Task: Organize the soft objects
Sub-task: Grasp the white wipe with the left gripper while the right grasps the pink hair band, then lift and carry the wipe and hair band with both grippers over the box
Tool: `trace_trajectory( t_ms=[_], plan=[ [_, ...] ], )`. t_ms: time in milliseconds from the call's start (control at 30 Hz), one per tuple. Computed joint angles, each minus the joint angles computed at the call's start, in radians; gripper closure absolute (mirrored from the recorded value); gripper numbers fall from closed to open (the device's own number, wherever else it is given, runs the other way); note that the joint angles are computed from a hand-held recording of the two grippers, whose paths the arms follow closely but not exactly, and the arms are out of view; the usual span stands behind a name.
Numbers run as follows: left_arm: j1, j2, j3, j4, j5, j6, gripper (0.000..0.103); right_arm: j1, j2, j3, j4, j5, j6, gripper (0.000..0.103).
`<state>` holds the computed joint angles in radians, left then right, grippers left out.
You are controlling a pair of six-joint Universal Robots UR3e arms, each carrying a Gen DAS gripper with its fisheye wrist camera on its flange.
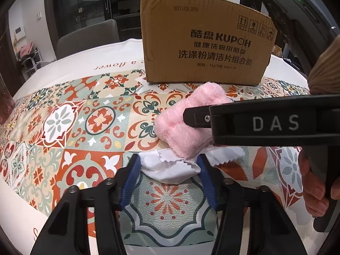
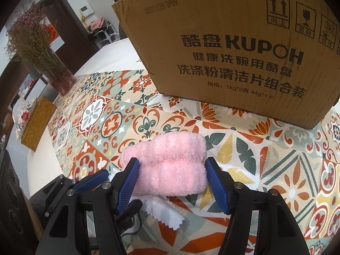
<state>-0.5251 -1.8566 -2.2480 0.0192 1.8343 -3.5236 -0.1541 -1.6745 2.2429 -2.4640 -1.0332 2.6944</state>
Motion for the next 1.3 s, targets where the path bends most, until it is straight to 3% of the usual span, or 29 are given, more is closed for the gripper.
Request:
trace_trajectory(
  t_ms=[100, 267, 367, 833, 1300],
  plan=[
    [0.010, -0.005, -0.011, 0.024, -0.022, 0.000, 0.061, 0.007, -0.015, 0.017, -0.030, -0.013, 0.003, 0.042],
    [0.016, 0.001, -0.022, 0.033, -0.029, -0.007, 0.083, 0.017, -0.037, 0.031, -0.063, -0.029, 0.020, 0.061],
    [0.026, 0.015, -0.032, 0.029, -0.045, -0.015, 0.089, 0.008, -0.061, 0.039, -0.057, -0.026, 0.024, 0.069],
    [-0.016, 0.159, -0.037, -0.065, 0.021, -0.076, 0.091, -0.048, -0.278, 0.063, 0.048, -0.006, 0.034, 0.074],
    [-0.090, 0.317, 0.046, -0.198, 0.156, -0.057, 0.091, -0.147, -0.509, -0.007, 0.301, 0.061, 0.006, 0.074]
  ],
)
